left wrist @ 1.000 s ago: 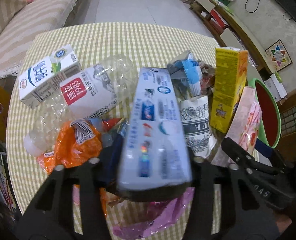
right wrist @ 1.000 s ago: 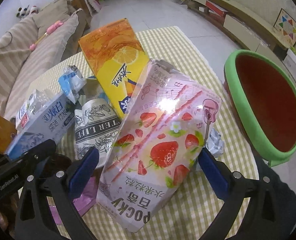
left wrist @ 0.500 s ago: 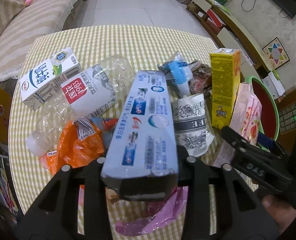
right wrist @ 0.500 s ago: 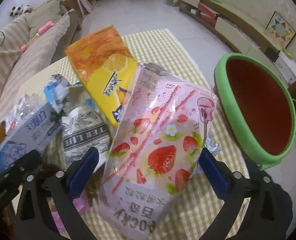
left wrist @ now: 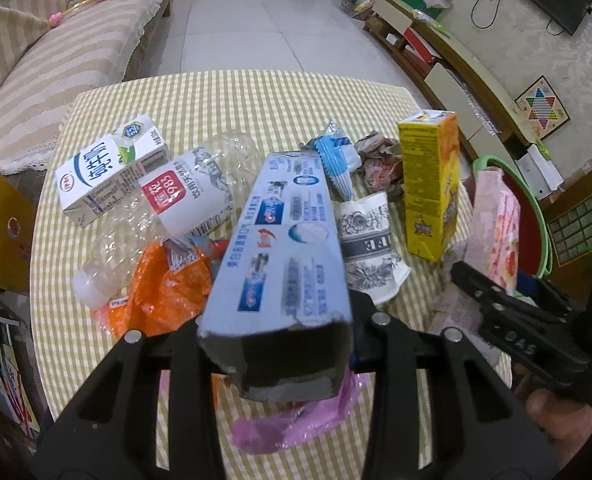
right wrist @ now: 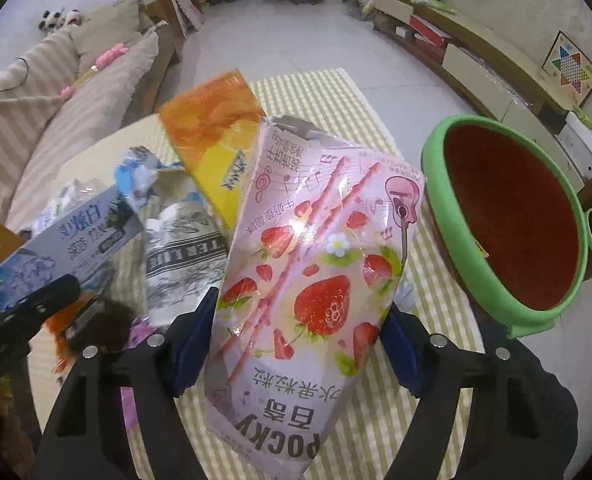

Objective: Collect trash
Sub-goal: 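Grasp the toothpaste box with the left tool while the right tool grasps the pink Pocky bag, then carry the toothpaste box and Pocky bag over the red bin with both tools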

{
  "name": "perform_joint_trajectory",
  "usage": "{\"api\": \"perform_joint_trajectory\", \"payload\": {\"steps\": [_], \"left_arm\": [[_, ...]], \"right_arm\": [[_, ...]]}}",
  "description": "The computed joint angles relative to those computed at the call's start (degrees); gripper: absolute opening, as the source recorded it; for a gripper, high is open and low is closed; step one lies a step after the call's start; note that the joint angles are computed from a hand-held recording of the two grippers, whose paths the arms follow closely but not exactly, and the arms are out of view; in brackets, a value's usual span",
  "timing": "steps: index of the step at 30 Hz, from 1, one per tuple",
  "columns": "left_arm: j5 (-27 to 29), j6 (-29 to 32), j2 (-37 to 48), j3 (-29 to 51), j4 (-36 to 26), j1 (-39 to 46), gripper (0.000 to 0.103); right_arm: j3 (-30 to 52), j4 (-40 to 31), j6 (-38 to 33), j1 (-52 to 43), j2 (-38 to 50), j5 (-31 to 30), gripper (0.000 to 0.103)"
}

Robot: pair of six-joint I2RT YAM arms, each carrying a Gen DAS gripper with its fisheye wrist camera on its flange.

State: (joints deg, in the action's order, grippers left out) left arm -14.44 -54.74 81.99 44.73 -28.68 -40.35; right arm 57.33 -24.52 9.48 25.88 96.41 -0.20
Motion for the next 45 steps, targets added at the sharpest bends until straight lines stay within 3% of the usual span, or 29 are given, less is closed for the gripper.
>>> {"api": "perform_joint_trajectory", "payload": {"steps": [10, 23, 35, 45], "left_arm": [[-5.0, -5.4, -7.3, 1.1, -6.3, -5.7, 0.035], [-10.4, -7.8, -11.3, 6.0, -14.2, -10.0, 0.035], [-9.9, -3.4, -5.4, 12.5, -11.6, -10.4, 0.035], [-4.6, 4.1, 6.9, 23.6, -5.4, -8.8, 0.035]], "right_arm": [[-1.2, -4.3, -2.7, -3.3, -12.4, -9.7, 0.073], [-1.8, -6.4, -2.9, -4.7, -16.9, -11.7, 0.073], [-0.1, -8.0, -5.2, -12.3, -16.5, -14.1, 0.073], [5.1, -9.4, -10.2, -25.2, -12.4, -15.5, 0.073]]}}
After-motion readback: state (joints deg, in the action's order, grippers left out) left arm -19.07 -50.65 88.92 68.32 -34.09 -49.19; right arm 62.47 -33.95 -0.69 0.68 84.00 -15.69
